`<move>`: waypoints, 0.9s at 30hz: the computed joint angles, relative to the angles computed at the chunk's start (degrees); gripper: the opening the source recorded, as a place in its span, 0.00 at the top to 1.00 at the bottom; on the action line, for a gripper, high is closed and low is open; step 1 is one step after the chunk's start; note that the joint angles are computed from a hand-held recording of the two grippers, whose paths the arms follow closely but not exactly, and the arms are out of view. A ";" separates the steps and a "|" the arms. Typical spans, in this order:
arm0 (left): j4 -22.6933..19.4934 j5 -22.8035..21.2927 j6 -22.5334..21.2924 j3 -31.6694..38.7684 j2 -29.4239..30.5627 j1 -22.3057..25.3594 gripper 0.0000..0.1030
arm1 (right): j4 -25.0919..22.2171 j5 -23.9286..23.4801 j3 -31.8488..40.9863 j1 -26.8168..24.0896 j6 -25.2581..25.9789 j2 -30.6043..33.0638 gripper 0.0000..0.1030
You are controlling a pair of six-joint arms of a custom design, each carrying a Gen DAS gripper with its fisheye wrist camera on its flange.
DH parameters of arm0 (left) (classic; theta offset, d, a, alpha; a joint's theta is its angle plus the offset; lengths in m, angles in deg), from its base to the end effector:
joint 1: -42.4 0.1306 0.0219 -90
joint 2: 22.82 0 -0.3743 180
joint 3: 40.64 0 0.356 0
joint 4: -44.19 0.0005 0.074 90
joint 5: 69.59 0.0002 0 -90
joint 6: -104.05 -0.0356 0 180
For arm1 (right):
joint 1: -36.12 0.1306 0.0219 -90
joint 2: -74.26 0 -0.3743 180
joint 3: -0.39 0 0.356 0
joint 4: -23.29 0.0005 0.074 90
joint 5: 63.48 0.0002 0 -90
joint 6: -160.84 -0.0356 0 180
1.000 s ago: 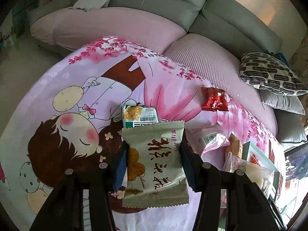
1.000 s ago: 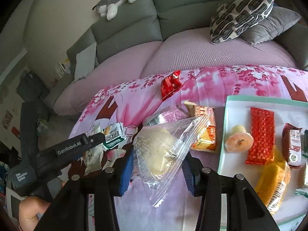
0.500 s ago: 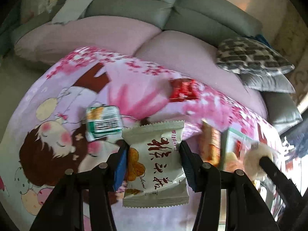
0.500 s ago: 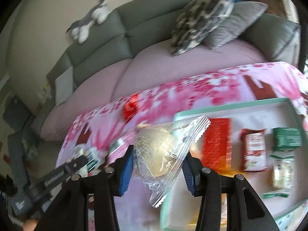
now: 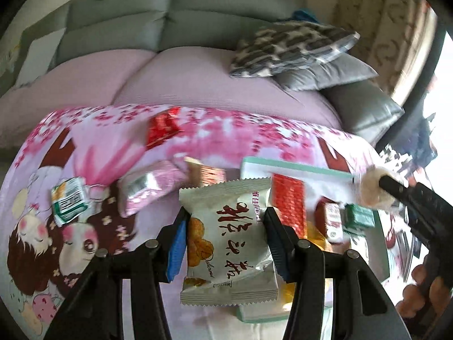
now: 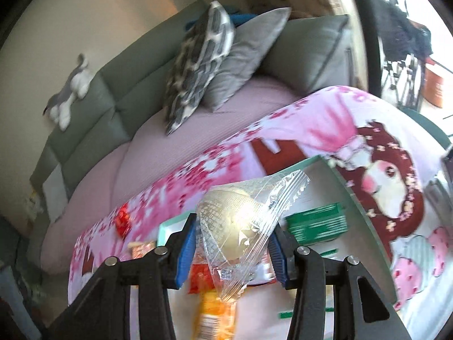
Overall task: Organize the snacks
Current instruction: 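Lift both held snacks and carry them toward the tray, then lower the cream pastry pack and bagged bun into the tray, open both grippers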
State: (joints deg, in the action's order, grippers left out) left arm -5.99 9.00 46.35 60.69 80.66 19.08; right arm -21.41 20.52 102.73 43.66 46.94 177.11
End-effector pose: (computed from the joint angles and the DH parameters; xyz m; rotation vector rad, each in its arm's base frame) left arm 0.4905 -0.2043 0.3949 -0.2768 2.4514 -0.1745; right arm 0.5330 0.0738 0.4146 0.2887 2.3711 0.3871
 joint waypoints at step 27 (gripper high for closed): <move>-6.02 3.68 -4.63 7.28 10.49 -3.33 0.48 | 1.67 -1.10 0.92 -2.15 0.99 6.80 0.52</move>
State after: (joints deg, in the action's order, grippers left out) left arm -12.01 12.68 41.72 67.97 91.14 15.75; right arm -19.73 19.42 103.65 41.51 47.93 183.90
